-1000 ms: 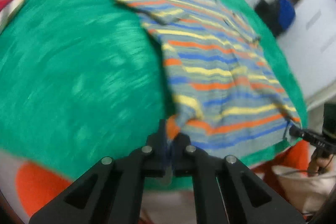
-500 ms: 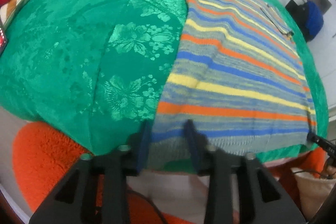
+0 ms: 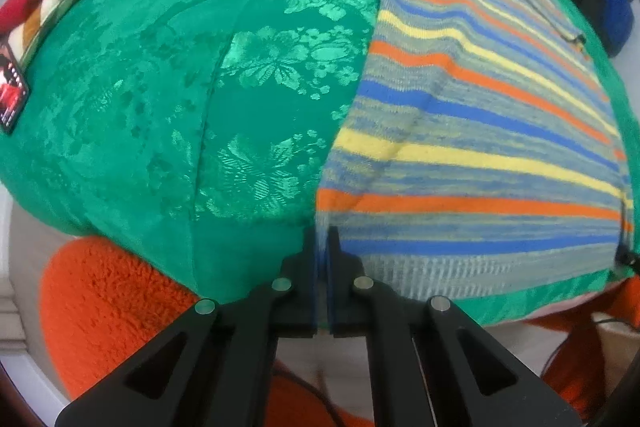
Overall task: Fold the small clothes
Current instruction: 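Pull the sweater hem with both tools to spread the sweater flat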
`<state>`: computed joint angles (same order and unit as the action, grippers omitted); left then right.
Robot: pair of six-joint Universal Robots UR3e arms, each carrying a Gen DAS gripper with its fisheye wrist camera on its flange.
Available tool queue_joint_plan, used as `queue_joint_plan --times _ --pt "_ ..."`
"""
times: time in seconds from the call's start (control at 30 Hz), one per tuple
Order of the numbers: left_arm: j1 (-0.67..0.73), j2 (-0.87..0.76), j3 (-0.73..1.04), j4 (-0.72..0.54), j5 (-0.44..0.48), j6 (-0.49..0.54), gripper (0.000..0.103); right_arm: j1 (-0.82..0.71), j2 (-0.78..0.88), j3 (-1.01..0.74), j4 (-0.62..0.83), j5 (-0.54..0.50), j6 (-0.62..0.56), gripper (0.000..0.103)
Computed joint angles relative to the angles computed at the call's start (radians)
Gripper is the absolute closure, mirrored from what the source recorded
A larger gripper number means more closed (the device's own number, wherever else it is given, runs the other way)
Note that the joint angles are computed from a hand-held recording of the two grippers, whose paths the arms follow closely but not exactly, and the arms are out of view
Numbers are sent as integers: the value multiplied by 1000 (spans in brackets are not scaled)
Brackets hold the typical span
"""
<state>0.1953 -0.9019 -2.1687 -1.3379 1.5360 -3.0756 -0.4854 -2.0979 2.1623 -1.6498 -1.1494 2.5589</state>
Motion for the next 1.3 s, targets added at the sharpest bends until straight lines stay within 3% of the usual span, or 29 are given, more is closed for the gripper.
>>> queue_joint_plan --times 0.47,0.83,1.0,1.13,1.2,1.27,1.3 --pt "-125 -169 -56 235 36 -113 102 1 57 38 -69 18 21 100" --pt "-51 -130 -85 217 -5 -40 99 -18 40 45 -54 27 17 101" --pt "-28 -67 -71 131 -13 -23 97 -37 21 51 -30 37 7 100" --pt "-9 -37 -40 39 -20 -13 84 -38 12 46 -10 27 8 99" --pt "-15 -22 -23 -4 -8 -20 67 -34 7 38 5 13 12 97" --pt "-18 1 3 -63 10 -27 56 -29 -2 27 30 -7 16 92" --pt "-15 15 14 -91 19 -28 56 -27 -11 23 44 -20 16 90"
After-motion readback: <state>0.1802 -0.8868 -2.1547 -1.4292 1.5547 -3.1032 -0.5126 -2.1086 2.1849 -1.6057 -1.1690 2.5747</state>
